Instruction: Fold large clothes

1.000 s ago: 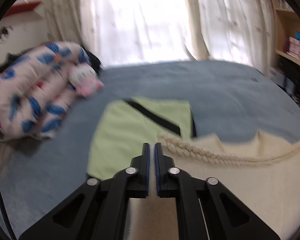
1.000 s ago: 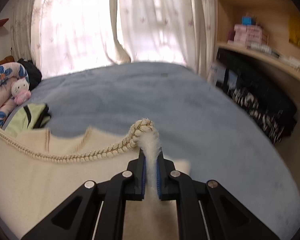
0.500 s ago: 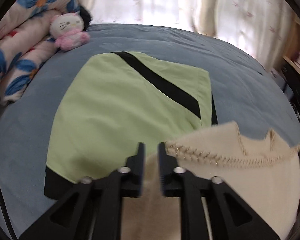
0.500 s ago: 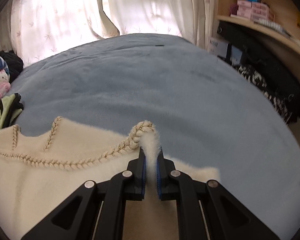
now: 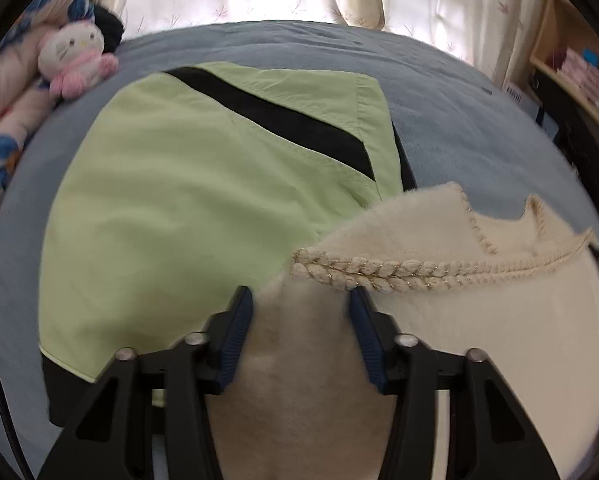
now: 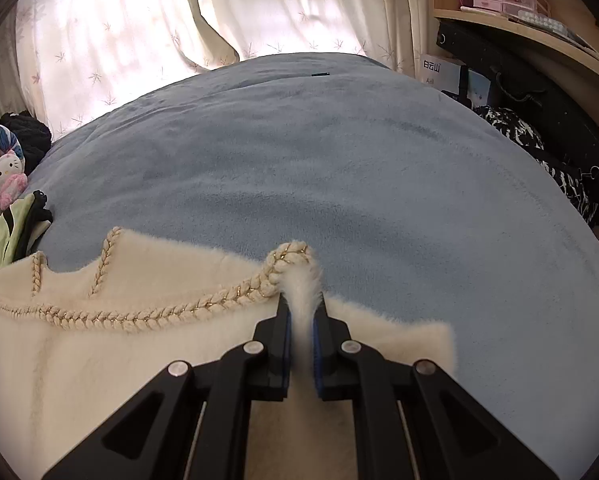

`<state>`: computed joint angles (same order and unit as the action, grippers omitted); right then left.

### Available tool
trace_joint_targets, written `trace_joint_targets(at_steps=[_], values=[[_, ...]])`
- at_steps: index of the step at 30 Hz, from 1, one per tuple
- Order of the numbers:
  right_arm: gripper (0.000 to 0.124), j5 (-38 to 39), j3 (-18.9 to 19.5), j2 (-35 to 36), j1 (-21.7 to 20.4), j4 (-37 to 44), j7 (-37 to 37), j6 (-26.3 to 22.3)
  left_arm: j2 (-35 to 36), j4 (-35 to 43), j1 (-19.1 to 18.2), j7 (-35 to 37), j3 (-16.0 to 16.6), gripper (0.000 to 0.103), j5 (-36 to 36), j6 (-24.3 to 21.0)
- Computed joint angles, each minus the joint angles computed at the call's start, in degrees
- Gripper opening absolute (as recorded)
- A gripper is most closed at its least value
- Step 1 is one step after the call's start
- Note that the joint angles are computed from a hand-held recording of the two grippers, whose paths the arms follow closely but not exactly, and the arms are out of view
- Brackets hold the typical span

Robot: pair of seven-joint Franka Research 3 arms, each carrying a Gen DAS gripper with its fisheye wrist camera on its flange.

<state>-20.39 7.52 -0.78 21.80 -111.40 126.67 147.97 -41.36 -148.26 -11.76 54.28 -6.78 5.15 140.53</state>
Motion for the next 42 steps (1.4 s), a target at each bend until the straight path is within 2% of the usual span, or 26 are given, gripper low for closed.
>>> trace_joint_targets(at_steps=[1, 5, 8, 12, 14, 17, 19, 21, 22, 23, 25, 26, 27, 28, 29, 33, 34, 36, 37, 39, 42], values=[[0.008, -0.17, 0.04, 0.05, 0.05, 0.14, 0.07, -0.31, -0.51, -0.12, -0.21, 0.04, -0.06, 0.006, -0.69, -0.13], [0.008, -1.38, 0.15, -0.57, 0.18, -0.14, 1.26, -0.71, -1.68, 2.22, 5.18, -7.55, -10.24, 0.005, 11.25, -3.86], [0.008, -3.51, 0.56, -2.13, -0.07, -1.18, 2.81, 0.40, -3.40, 3.48, 6.29, -13.27, -13.08, 0.005, 16.99, -6.37], [0.008, -8.13, 1.58, -3.87, -1.01, -1.42, 6.20, 3.44, -4.36, 5.73, 6.55, -17.96, -14.89, 0.005, 23.40, -9.71], [0.008, -10.47, 2.05, -3.40, -1.67, -0.36, 8.98, 5.09, -3.83, 7.02, 7.93, -21.51, -16.38, 0.005, 27.38, -10.47], [0.008, -13.49, 2.05, -0.34, -1.63, 2.82, 12.48, 3.99, 0.24, 8.75, 9.83, -26.01, -17.41, 0.005, 31.70, -12.04], [0.008, -12.18, 1.35, 3.66, -0.52, 6.18, 11.26, -0.71, 3.71, 8.57, 9.88, -28.07, -17.33, 0.005, 33.01, -13.30], [0.008, -8.03, 0.42, 7.59, 0.75, 9.09, 6.60, -6.74, 7.16, 7.73, 8.74, -28.58, -16.41, 0.005, 33.04, -14.40], [0.009, -4.40, -0.09, 8.42, 0.78, 9.26, 4.84, -7.43, 7.97, 6.98, 8.04, -29.46, -15.64, 0.006, 32.97, -13.96], [0.010, -2.94, -0.89, 8.26, 1.01, 8.71, 5.03, -6.49, 8.26, 6.65, 7.42, -30.04, -14.72, 0.007, 33.20, -13.54], [0.027, -1.10, -2.15, 7.54, 1.42, 8.03, 5.79, -5.97, 7.99, 6.09, 6.06, -30.28, -12.20, 0.014, 32.79, -12.52], [0.029, 0.09, -2.44, 7.04, 1.41, 7.64, 5.41, -5.90, 7.41, 5.63, 5.28, -29.86, -10.82, 0.017, 31.89, -11.90], [0.032, 1.25, -2.59, 6.01, 1.34, 6.75, 5.07, -5.37, 6.68, 5.52, 4.80, -29.56, -10.22, 0.024, 31.18, -12.25], [0.034, 1.15, -2.71, 4.93, 1.39, 5.91, 5.47, -5.12, 5.78, 5.51, 4.46, -29.48, -10.06, 0.032, 30.67, -12.91], [0.034, 0.00, -2.66, 3.16, 1.53, 4.78, 6.53, -5.29, 4.34, 5.49, 4.09, -29.77, -10.12, 0.036, 29.98, -13.94], [0.034, -4.32, -0.14, -4.30, 1.14, 0.49, 9.96, -6.36, -2.69, 5.47, 2.14, -33.30, -12.14, 0.037, 27.71, -18.28], [0.035, -3.85, 1.00, -6.40, 1.32, -0.76, 9.70, -6.54, -4.80, 5.35, 0.55, -33.77, -12.61, 0.043, 26.56, -18.45], [0.040, 0.44, 3.35, -9.14, 2.76, -1.80, 6.06, -8.11, -6.73, 5.92, -2.50, -35.32, -14.34, 0.058, 23.54, -18.93], [0.041, 3.97, 4.19, -9.94, 4.05, -2.25, 2.81, -8.00, -6.86, 6.48, -4.16, -36.48, -15.55, 0.061, 21.82, -19.01], [0.041, 9.54, 5.88, -10.60, 6.52, -2.82, -2.75, -7.09, -5.74, 7.77, -6.74, -39.20, -18.33, 0.061, 19.40, -19.06], [0.041, 13.13, 8.48, -10.67, 8.79, -3.76, -5.39, -5.73, -1.30, 10.05, -9.55, -42.93, -22.30, 0.061, 17.96, -19.25]])
